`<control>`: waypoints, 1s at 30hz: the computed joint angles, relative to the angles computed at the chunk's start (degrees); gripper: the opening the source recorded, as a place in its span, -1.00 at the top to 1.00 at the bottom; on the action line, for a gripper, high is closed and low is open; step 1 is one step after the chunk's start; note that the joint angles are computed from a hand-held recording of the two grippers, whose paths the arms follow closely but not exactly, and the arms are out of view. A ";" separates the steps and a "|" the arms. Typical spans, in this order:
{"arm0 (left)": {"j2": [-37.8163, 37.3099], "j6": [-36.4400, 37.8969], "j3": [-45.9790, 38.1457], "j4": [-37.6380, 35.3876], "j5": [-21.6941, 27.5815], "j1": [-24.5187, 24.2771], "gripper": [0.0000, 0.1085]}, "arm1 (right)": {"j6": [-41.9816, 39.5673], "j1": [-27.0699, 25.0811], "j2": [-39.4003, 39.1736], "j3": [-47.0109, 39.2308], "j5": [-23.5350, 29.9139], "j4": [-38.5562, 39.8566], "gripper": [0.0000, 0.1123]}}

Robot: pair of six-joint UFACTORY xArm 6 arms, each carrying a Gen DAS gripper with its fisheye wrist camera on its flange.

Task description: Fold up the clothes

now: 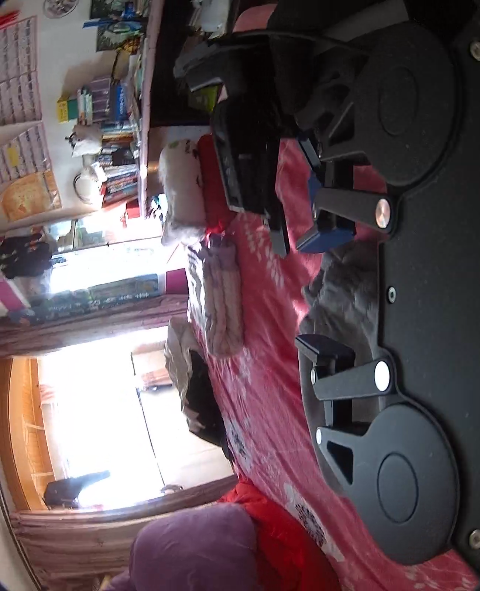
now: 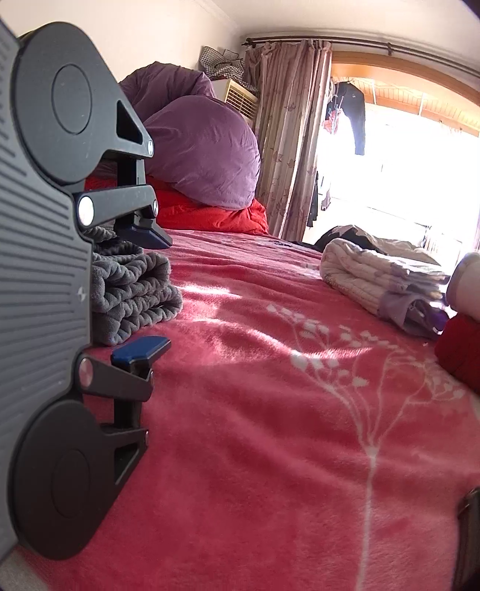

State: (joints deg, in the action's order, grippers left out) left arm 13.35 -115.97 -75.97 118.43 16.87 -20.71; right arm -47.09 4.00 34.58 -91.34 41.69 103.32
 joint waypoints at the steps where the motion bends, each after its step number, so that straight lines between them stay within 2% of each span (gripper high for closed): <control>1: -1.69 -0.73 1.87 -1.10 1.50 1.20 0.25 | -3.33 0.39 -0.64 0.09 -0.30 0.18 0.05; 5: -4.97 -6.16 5.85 -7.17 1.68 7.90 0.37 | -24.30 3.57 -4.35 1.44 -1.74 1.56 0.05; 9: -4.22 -12.68 6.27 -6.13 -0.79 11.65 0.40 | -41.31 7.26 -6.93 3.14 -3.13 2.26 0.07; 10: -3.22 -11.49 5.79 -7.37 -1.50 11.85 0.40 | -45.12 8.25 -7.30 3.45 -4.39 2.83 0.07; 11: -1.53 -7.89 4.71 -10.04 -4.31 12.37 0.40 | -49.03 9.25 -7.67 3.72 -5.71 3.53 0.07; 12: 1.18 -1.90 3.47 -14.77 -5.90 12.08 0.40 | -51.82 10.38 -7.97 3.64 -7.65 3.08 0.08; 13: 3.92 4.10 2.55 -17.96 -5.10 10.91 0.40 | -52.23 11.85 -7.28 2.83 -11.94 0.23 0.08; 14: 5.43 10.10 2.23 -18.74 -1.90 8.85 0.40 | -50.25 13.70 -6.03 1.56 -17.94 -5.02 0.16; 15: 6.80 15.47 1.94 -17.95 3.35 6.05 0.40 | -47.19 15.61 -4.62 0.53 -23.94 -11.01 0.18; 16: 7.41 18.45 1.59 -18.94 6.19 4.61 0.40 | -44.29 16.99 -3.26 0.06 -28.42 -17.01 0.18; 17: 7.32 19.03 1.49 -21.15 6.64 4.50 0.40 | -40.40 17.36 -2.10 -0.08 -30.51 -21.65 0.19; 19: 6.95 20.76 1.32 -24.87 3.42 5.99 0.39 | -37.69 16.76 -2.22 -0.01 -29.52 -23.81 0.20; 23: 3.20 25.81 3.65 -27.64 -3.28 9.08 0.38 | -42.79 16.66 -3.42 1.00 -29.39 -18.70 0.21; 24: 1.75 23.29 4.13 -25.99 -4.84 10.17 0.37 | -45.08 16.65 -4.07 1.31 -29.12 -15.92 0.22; 26: 0.24 15.86 3.52 -20.24 -7.10 11.73 0.37 | -55.41 16.92 -5.73 1.83 -29.44 -5.52 0.22; 28: 1.52 16.00 0.77 -21.88 -10.11 13.37 0.37 | -66.47 16.55 -7.66 2.84 -27.64 4.35 0.21; 30: 4.31 23.21 -2.32 -30.49 -13.90 14.71 0.37 | -73.85 16.32 -8.80 3.70 -24.73 9.71 0.21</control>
State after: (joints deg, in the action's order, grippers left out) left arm 17.66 -92.75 -78.30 87.94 2.97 -6.00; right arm -120.94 20.31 25.77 -87.64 16.96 113.03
